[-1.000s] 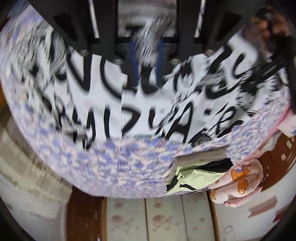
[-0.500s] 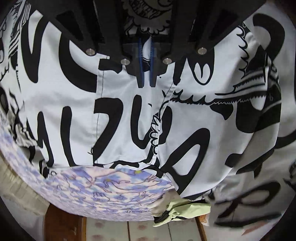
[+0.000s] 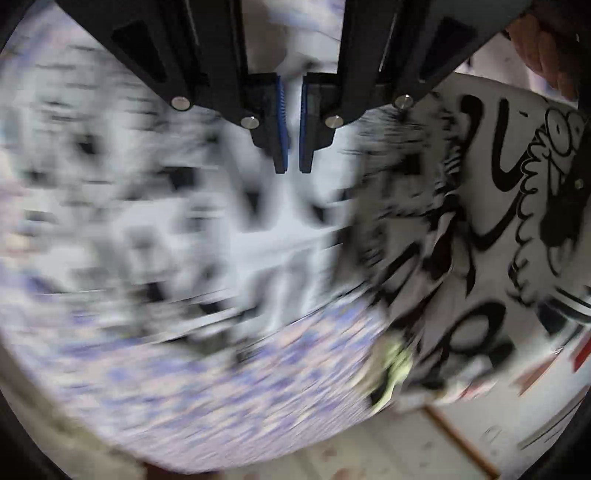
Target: Fold large clothes
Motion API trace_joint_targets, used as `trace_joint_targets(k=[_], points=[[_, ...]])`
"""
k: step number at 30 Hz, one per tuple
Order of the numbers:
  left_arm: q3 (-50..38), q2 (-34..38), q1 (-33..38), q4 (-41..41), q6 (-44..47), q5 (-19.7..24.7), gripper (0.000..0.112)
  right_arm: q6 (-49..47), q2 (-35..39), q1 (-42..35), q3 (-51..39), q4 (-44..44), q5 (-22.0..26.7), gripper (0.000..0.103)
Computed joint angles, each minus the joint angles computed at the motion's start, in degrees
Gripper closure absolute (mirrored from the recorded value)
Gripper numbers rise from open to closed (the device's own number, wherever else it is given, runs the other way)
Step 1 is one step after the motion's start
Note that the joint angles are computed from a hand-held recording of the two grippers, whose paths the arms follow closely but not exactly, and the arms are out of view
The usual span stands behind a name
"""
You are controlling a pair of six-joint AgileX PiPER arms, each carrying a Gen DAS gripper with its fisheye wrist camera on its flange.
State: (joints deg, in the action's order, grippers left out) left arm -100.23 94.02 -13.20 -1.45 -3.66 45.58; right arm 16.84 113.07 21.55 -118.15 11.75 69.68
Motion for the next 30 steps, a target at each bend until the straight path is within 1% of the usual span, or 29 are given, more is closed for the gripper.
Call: trace_joint_targets(k=[2,5,6,8,10,11,12,14,15,17,18,19,20,21,22,23,24,26,29,30], points=[[-4.94,3.96,-4.38,2.44,-3.26,1.23,0.102,0.72,-7.36,-2.94,8.89,-2.97,-3.55,0.097],[-12.86,10.81,-10.33,3.94,-6.46,3.12,0.102,2.88,-17.77,-7.91,22.14,-6.95,-9.53,0.097],[-15.33,12.99,-12.28,4.61,-7.49,3.91,0.102,3.12,-19.82,-9.38,24.98,-7.51,-10.73,0.097],[-17.8,17.1,-15.21,5.28,-8.04,3.26,0.101,3.87,-24.04,-12.78,31.69,-7.83,-13.41,0.097],[-19.11,21.62,-18.66,9.46,-9.47,3.58,0.098,3.85,-26.55,-16.35,37.16,-6.12,-14.89,0.097],[-19.97,24.52,-20.35,11.99,-10.0,4.61,0.098,3.87,-27.5,-18.3,40.07,-4.96,-15.52,0.097],[-20.65,26.4,-21.18,12.65,-9.65,5.72,0.095,3.87,-27.52,-19.39,41.29,-4.16,-15.76,0.097],[-23.37,30.54,-22.49,14.29,-8.02,10.15,0.091,2.85,-27.29,-21.67,43.23,-1.74,-15.36,0.097],[-23.4,31.3,-22.96,15.1,-7.01,11.08,0.088,2.68,-27.27,-22.05,44.01,-1.04,-15.28,0.097],[-20.5,29.66,-23.69,16.5,-5.91,9.23,0.08,1.59,-27.6,-22.13,44.92,-0.08,-14.94,0.097],[-19.7,28.56,-23.37,15.01,-4.29,9.12,0.072,1.42,-27.76,-21.95,44.77,-0.04,-14.63,0.097],[-20.45,28.1,-22.68,12.0,-1.92,10.65,0.056,1.37,-27.85,-21.53,44.29,-0.16,-14.41,0.094],[-22.01,27.86,-21.57,7.51,1.0,13.43,0.046,1.77,-28.05,-20.77,43.58,-0.46,-14.25,0.09],[-23.34,27.74,-20.31,3.6,3.34,15.2,0.035,1.57,-27.88,-20.64,42.94,-0.29,-14.41,0.079],[-22.38,26.07,-19.01,-0.99,5.52,15.9,0.034,0.47,-28.8,-21.46,42.94,0.38,-14.13,0.075],[-21.12,24.23,-18.23,-3.73,6.8,16.28,0.034,0.89,-29.04,-21.25,42.2,-0.13,-13.92,0.075],[-20.3,22.77,-17.71,-4.73,7.26,16.84,0.034,1.49,-29.28,-20.93,40.73,-0.74,-12.91,0.075],[-15.54,18.01,-16.21,-5.88,7.31,15.74,0.034,-0.34,-29.93,-21.83,39.47,2.21,-12.42,0.073],[-8.93,11.7,-13.37,-6.91,6.1,13.64,0.034,-2.98,-30.48,-22.79,36.68,7.07,-11.28,0.065],[-7.57,10.19,-12.15,-6.84,5.71,13.34,0.034,-3.94,-30.18,-22.74,35.69,8.15,-10.74,0.06]])
